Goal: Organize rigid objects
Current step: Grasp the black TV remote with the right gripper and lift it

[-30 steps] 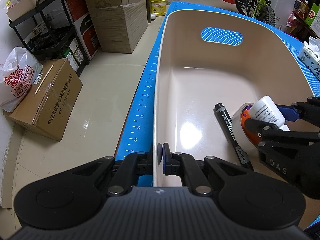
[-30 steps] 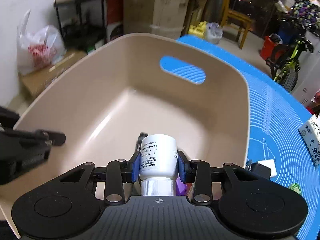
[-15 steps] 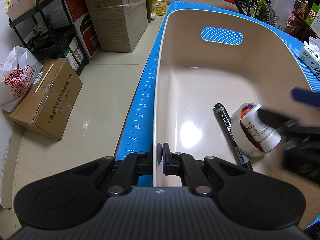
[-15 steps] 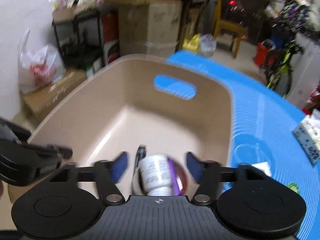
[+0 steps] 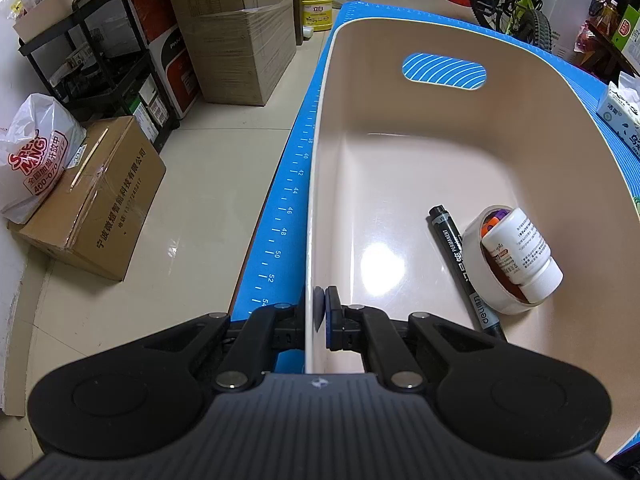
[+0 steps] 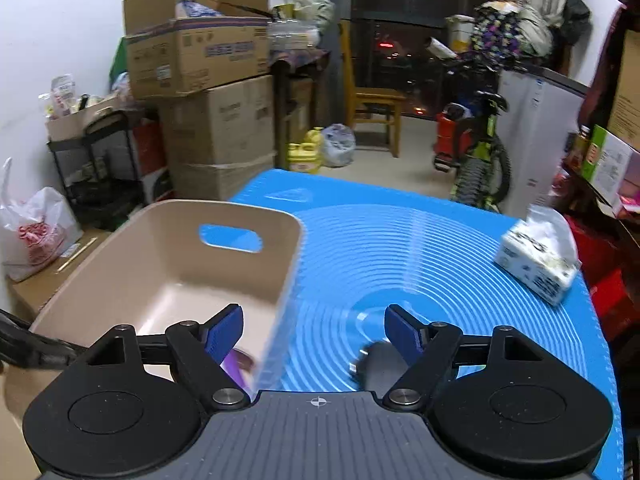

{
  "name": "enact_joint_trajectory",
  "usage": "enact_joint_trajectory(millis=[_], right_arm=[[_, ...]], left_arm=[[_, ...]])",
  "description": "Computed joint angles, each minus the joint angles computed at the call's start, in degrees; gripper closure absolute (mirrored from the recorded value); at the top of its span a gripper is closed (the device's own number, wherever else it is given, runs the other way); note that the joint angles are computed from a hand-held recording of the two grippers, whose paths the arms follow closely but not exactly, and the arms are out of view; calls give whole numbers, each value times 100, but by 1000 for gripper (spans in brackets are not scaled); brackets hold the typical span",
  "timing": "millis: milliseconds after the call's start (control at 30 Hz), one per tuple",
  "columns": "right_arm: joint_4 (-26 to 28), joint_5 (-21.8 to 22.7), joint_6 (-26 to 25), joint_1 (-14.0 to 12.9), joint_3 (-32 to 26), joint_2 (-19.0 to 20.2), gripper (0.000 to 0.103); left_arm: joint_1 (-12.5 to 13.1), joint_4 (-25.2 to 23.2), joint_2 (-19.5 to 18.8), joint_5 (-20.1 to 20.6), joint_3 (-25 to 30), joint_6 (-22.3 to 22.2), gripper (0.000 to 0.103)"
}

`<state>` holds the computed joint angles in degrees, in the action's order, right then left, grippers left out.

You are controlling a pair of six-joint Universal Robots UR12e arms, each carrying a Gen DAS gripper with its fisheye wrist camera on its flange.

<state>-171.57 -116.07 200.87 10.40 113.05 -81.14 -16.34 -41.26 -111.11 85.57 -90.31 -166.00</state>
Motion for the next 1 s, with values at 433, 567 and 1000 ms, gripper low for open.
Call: enact_joint_trajectory(millis=[433, 567, 1000], right_arm=[[58, -281, 679, -198, 623, -11, 20], [-122, -337, 780, -204, 722, 126, 20], [-781, -520, 803, -136, 710, 648, 20]], left_arm=[[-4, 18, -2, 15, -3, -1, 96], [-9, 29, 1, 36, -8, 18, 96], [-15, 34, 7, 54, -12, 27, 96]])
